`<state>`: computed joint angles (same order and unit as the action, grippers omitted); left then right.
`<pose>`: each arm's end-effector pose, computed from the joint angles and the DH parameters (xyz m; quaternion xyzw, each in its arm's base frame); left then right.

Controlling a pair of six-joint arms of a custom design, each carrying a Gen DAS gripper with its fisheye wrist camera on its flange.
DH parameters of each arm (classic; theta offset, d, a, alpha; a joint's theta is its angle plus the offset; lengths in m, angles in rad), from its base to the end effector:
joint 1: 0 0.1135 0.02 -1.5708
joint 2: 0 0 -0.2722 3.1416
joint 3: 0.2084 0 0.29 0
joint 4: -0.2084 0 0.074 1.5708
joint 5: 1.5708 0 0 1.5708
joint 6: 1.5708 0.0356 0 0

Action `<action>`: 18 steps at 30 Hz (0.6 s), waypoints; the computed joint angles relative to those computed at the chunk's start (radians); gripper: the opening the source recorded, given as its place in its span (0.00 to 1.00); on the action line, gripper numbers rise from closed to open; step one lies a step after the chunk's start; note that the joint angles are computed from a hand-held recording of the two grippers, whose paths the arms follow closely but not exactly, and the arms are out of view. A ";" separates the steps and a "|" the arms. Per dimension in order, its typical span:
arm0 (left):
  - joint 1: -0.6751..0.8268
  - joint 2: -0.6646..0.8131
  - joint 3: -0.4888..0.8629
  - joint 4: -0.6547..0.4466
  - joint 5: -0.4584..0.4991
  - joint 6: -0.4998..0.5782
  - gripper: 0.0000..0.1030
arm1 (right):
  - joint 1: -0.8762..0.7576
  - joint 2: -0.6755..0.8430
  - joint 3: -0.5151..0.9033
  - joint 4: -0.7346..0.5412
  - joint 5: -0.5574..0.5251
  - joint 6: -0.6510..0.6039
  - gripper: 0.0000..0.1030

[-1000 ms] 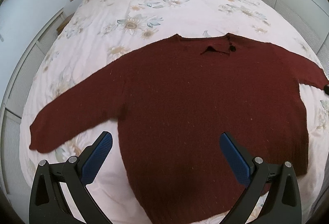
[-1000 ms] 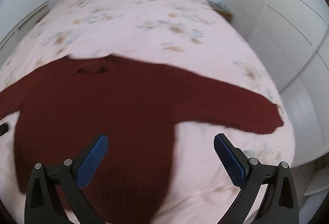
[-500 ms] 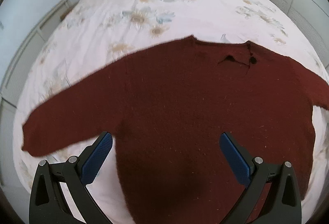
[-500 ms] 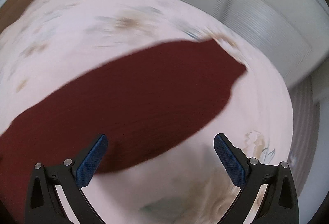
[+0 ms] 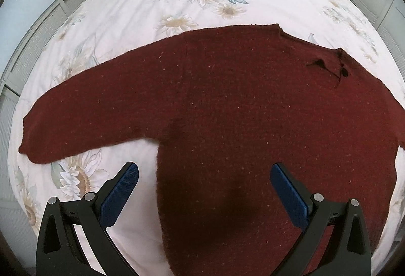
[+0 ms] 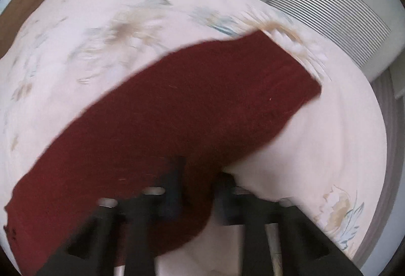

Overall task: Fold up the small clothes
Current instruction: 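Grasp the sweater sleeve cuff with the right gripper and lift it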

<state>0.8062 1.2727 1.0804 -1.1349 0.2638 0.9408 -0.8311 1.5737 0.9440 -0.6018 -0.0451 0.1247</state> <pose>0.1840 0.1784 0.2732 0.0821 0.9807 0.0085 0.1774 0.2182 -0.2367 0.1638 0.4498 0.8767 -0.0375 0.1661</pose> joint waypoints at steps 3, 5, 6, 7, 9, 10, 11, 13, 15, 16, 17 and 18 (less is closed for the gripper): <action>0.018 0.007 0.005 -0.010 0.014 0.027 0.99 | 0.070 -0.128 -0.005 -0.042 0.009 -0.010 0.14; 0.029 0.007 0.010 -0.018 0.027 0.045 0.99 | 0.137 -0.226 0.022 -0.088 -0.013 -0.009 0.14; 0.033 0.007 0.014 -0.022 0.034 0.053 0.99 | 0.192 -0.262 0.029 -0.110 0.000 0.018 0.14; 0.035 0.006 0.016 -0.024 0.040 0.056 0.99 | 0.240 -0.281 0.052 -0.127 0.005 0.036 0.14; 0.041 0.005 0.026 -0.035 0.059 0.072 0.99 | 0.369 -0.361 0.100 -0.188 0.018 0.081 0.14; 0.050 0.005 0.034 -0.045 0.068 0.086 0.99 | 0.421 -0.381 0.123 -0.207 0.027 0.101 0.14; 0.052 0.005 0.039 -0.049 0.079 0.093 0.99 | 0.493 -0.380 0.162 -0.219 0.043 0.130 0.14; 0.056 0.013 0.052 -0.057 0.093 0.098 0.99 | 0.649 -0.373 0.236 -0.242 0.098 0.185 0.14; 0.052 0.023 0.064 -0.065 0.105 0.091 0.99 | 0.791 -0.343 0.322 -0.265 0.141 0.226 0.14; 0.059 0.030 0.076 -0.073 0.113 0.096 0.99 | 0.860 -0.313 0.370 -0.271 0.157 0.249 0.14; 0.061 0.037 0.085 -0.079 0.122 0.098 0.99 | 0.934 -0.281 0.417 -0.279 0.179 0.276 0.14; 0.061 0.042 0.092 -0.083 0.127 0.100 0.99 | 0.969 -0.261 0.438 -0.278 0.191 0.290 0.14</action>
